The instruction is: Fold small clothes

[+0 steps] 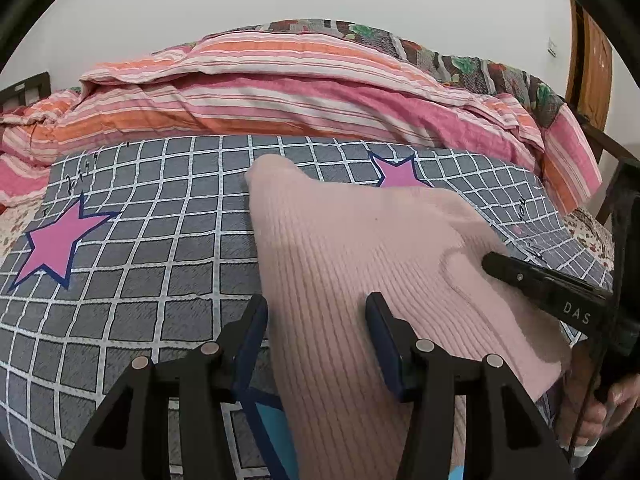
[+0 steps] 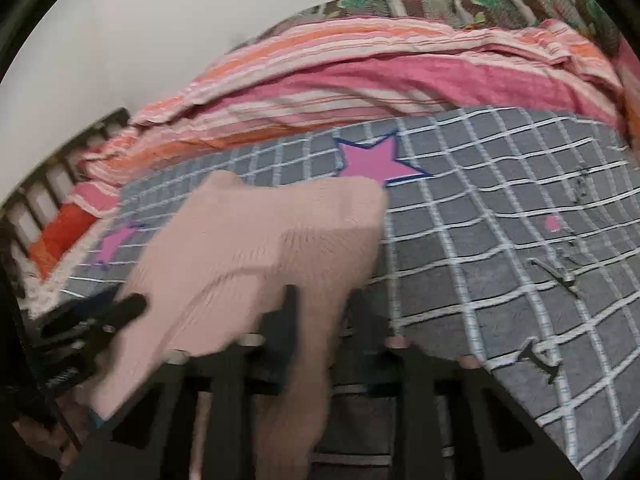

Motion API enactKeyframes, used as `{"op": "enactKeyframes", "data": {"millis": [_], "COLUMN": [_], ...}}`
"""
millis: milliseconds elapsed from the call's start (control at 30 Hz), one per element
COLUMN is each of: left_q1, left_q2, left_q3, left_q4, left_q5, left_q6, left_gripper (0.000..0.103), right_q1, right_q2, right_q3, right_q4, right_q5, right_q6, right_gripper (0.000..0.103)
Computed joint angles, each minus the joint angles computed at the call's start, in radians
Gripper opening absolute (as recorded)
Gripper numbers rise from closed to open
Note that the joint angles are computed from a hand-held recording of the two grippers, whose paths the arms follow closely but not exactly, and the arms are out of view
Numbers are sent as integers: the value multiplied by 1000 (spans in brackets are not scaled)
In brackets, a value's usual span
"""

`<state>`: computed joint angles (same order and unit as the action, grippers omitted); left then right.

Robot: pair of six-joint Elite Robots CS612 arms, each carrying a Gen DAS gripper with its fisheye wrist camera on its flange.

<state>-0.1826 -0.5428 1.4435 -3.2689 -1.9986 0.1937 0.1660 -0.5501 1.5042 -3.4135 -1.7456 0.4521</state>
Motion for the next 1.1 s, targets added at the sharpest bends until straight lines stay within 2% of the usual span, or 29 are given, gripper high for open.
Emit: {"op": "enactKeyframes", "data": {"millis": [67, 167, 200, 267, 400, 500, 600, 733, 900, 1033, 1100], "left_q1": [4, 8, 8, 7, 9, 16, 23, 23, 28, 23, 22], "left_q2": [-5, -13, -14, -12, -12, -18, -21, -14, -21, -15, -4], "left_q3": [2, 18, 20, 17, 17, 21, 28, 35, 37, 23, 4], "left_q4": [2, -44, -54, -36, -20, 0, 27, 43, 21, -15, -4], "left_q5": [-8, -3, 1, 1, 1, -20, -55, -75, -97, -63, -62], "left_q6": [-11, -2, 7, 15, -10, -20, -3, 20, -15, -30, -44], "left_gripper": [49, 51, 52, 54, 54, 54, 54, 61, 60, 60, 61], "right_q1": [8, -13, -16, -14, 1, 12, 28, 27, 29, 24, 23], "right_q2": [-2, -10, -11, -5, -17, -33, -28, -15, -26, -33, -26], "right_q3": [-4, 35, 36, 16, 2, 13, 10, 11, 9, 37, 35], "right_q4": [0, -107, -99, -18, 55, 56, 63, 64, 105, 22, 21], "right_q5": [-21, 61, 63, 41, -17, -53, -111, -118, -130, -109, -107], "right_q6": [-23, 49, 59, 66, 40, 41, -9, -4, -31, -6, 4], "right_gripper": [12, 12, 12, 12, 16, 17, 17, 17, 17, 20, 21]}}
